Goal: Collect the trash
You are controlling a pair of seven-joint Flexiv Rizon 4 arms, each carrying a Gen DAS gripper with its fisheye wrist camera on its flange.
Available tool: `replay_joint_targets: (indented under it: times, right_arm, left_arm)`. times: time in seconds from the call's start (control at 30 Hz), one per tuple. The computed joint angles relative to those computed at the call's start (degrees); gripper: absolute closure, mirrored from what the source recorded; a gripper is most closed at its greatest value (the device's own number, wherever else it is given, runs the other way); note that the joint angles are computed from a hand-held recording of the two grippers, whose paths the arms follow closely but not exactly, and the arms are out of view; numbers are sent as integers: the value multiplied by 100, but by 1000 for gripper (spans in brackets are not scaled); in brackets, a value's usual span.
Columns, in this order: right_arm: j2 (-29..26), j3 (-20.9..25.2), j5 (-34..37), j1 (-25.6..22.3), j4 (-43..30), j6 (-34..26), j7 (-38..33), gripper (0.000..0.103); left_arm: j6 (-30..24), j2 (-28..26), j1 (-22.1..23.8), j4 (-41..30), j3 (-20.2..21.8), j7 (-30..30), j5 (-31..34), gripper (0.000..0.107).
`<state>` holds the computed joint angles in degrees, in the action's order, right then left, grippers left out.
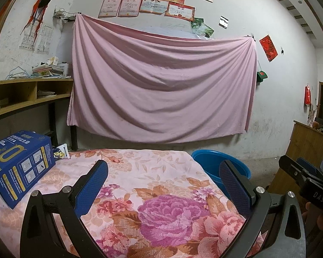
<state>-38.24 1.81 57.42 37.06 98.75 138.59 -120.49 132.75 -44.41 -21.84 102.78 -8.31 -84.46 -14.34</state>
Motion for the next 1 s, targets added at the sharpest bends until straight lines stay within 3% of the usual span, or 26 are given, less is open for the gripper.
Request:
replay_joint_targets:
  times: [1.0]
  right_arm:
    - [8, -27, -50, -10, 58, -46, 121, 0]
  left_arm:
    - [39, -1, 68, 29, -69, -165, 119, 6]
